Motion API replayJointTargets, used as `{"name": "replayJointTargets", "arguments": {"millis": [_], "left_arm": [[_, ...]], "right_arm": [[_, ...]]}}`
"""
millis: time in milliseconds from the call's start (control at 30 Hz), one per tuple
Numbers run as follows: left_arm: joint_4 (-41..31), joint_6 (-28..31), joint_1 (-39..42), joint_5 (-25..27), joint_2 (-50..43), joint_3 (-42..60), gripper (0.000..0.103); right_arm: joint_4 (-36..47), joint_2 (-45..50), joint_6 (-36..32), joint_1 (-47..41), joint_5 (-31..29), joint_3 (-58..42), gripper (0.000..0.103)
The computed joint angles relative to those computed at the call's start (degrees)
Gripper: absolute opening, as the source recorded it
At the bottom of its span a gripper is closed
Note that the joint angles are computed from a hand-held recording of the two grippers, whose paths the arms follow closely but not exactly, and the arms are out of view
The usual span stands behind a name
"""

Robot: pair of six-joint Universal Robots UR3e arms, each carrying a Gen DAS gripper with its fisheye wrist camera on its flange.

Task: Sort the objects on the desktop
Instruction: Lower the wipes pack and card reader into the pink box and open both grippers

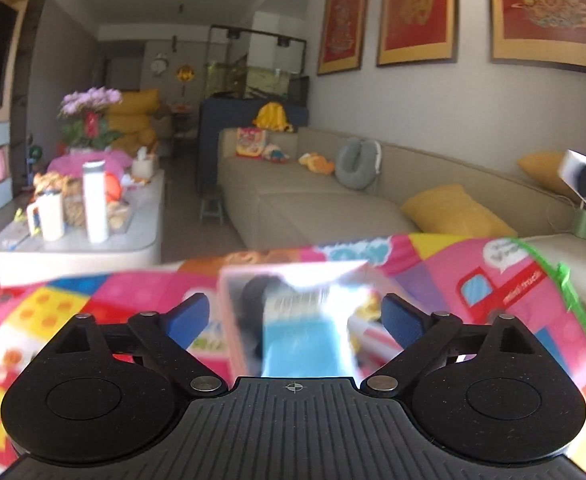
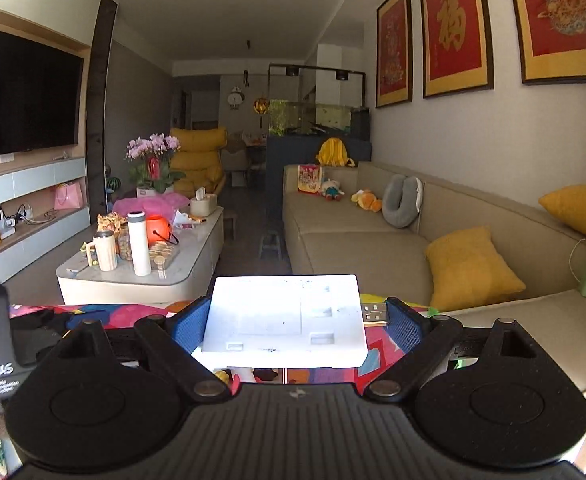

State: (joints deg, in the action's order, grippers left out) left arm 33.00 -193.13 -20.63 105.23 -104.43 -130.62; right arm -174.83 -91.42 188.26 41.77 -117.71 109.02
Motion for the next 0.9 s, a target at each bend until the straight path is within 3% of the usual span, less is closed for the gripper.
{"name": "replayJointTargets", "arguments": {"millis": [67, 167, 300, 400, 633, 733, 800, 900], "left_arm": [[7.5, -0.8, 0.4, 1.1, -1.7, -6.5, 0.097], [17.3, -2.8, 2.7, -1.4, -5.0, -13.2, 0.098], [29.5, -1.5, 4.4, -3.2, -11.6, -15.6, 0.099], [34.7, -2.8, 8.6, -10.0, -13.0, -18.6, 0.100], [33.3, -3.7, 12.8, -16.3, -12.2, -21.1, 0.101], [33.9, -3.4, 12.9, -16.5, -12.7, -21.1, 0.102], [33.8, -3.5, 13.3, -17.2, -12.6, -21.3, 0.102], [34.8, -4.0, 13.5, -17.8, -12.3, -22.1, 0.102]], "right_arm": [[1.4, 4.4, 0.3, -2.0, 3.1, -3.7, 0.091], [6.5, 12.3, 2.9, -4.3, 8.9, -12.4, 0.091], [15.5, 25.4, 6.3, -3.9, 10.8, -28.1, 0.091], [25.8, 32.7, 7.9, -4.4, 12.6, -39.0, 0.091], [23.1, 40.3, 3.2, 1.2, 4.3, -45.8, 0.091], [30.1, 45.3, 1.5, 2.5, -0.3, -54.5, 0.091], [35.2, 46.8, 1.1, 1.7, -0.5, -58.5, 0.096], [33.4, 44.5, 1.5, 0.5, 0.5, -55.2, 0.101]]}}
